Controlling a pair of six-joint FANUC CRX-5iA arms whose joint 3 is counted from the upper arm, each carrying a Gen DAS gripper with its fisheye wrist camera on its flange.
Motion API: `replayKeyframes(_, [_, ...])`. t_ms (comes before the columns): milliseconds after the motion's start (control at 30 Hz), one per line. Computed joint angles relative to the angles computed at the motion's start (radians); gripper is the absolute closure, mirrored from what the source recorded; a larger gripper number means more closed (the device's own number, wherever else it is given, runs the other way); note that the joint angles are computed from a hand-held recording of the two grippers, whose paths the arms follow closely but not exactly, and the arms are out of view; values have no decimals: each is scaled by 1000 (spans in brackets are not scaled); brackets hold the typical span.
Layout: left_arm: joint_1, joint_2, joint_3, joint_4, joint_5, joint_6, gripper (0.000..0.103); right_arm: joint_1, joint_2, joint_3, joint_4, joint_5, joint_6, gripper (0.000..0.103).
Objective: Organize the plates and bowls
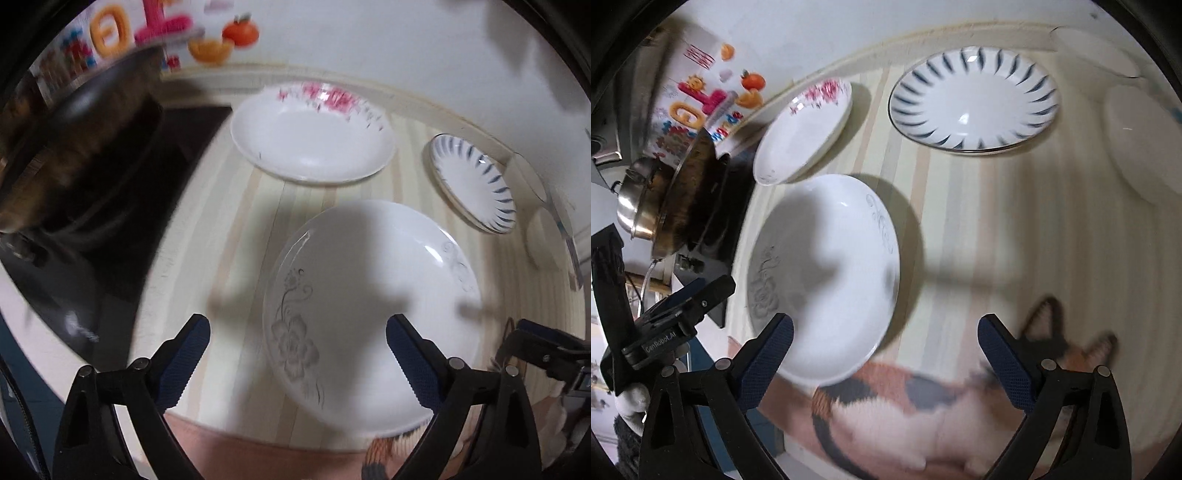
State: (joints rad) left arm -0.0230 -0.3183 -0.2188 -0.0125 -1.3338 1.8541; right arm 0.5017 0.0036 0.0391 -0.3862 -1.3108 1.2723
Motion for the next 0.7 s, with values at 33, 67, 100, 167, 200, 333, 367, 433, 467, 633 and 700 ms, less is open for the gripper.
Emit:
replayKeyframes(33, [20, 13, -11, 19, 3, -8, 7, -4, 19, 10, -9, 1, 11, 7])
replayKeyframes(67, [39, 22, -23, 39, 13, -21, 14, -11, 47, 23, -25, 6, 26, 10])
replayKeyframes(100, [51, 28, -31, 52, 21, -28, 20, -21, 76, 36, -47, 7, 43, 18])
replayKeyframes(167, [73, 37, -49, 79, 34, -36, 33, -39, 121, 63, -94, -8, 73, 31])
replayKeyframes(200, [85, 36, -62, 100, 45, -45, 45, -43, 136, 74, -114, -19, 84, 39])
replayKeyframes(333, [112, 30, -96, 152, 61, -60, 61, -53, 163, 91, -170, -1, 134, 64])
replayKeyframes(367, [118, 25, -104, 158, 67, -60, 62, -57, 173, 100, -184, -10, 141, 68])
replayKeyframes(433, [133, 13, -119, 175, 80, -62, 62, -48, 183, 108, -174, -11, 128, 74])
replayKeyframes(467, [137, 4, -123, 178, 79, -57, 63, -47, 186, 108, -175, -8, 130, 74])
replayKeyframes(633, [135, 3, -118, 184, 75, -43, 65, -53, 183, 105, -181, -10, 135, 76])
replayKeyframes(700, [119, 10, -104, 172, 71, -31, 65, -60, 173, 95, -177, -15, 140, 76])
